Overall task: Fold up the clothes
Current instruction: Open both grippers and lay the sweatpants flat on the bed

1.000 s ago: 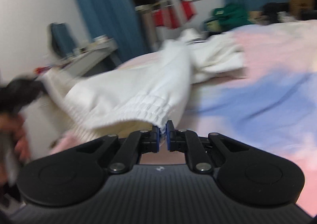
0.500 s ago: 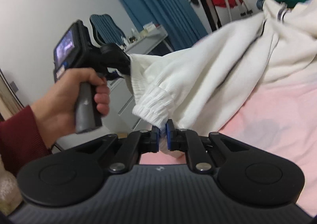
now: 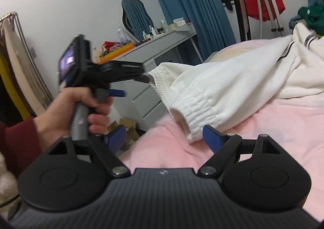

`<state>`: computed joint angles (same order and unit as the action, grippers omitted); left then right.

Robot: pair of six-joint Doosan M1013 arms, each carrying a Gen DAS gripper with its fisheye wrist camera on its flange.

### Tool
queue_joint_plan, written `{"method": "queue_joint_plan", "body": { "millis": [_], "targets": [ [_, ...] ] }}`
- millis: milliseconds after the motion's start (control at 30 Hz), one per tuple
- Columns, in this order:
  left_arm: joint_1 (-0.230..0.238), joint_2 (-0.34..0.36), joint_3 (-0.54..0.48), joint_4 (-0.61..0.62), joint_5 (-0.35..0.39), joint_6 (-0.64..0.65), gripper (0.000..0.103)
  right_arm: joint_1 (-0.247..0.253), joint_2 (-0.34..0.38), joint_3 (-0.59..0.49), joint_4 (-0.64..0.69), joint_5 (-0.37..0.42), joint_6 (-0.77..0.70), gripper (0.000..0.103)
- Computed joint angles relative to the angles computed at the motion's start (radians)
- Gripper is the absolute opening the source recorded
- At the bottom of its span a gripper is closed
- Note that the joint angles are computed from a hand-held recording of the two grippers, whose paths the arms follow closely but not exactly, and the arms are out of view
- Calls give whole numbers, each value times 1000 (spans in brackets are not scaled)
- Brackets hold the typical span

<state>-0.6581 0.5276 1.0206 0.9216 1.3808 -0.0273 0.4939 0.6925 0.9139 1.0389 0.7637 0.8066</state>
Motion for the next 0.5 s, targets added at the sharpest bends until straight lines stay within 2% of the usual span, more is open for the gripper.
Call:
{"method": "queue_joint_plan", "body": {
  "millis": [100,267,400,500],
  "targets": [
    [-50,-7,-2,32,67,-1,87,-15,-40,53,21,-21,-44,84],
    [-138,11,-58,101,127,-15,88,-62,-97,116,47,-81,-109,84],
    [-198,72,-167,154,126,39,88,-107,-132,145,44,-142,-115,84],
    [-227,149,-302,189,100,140,88,-139,-151,155,27,-187,-133,84]
  ]
}}
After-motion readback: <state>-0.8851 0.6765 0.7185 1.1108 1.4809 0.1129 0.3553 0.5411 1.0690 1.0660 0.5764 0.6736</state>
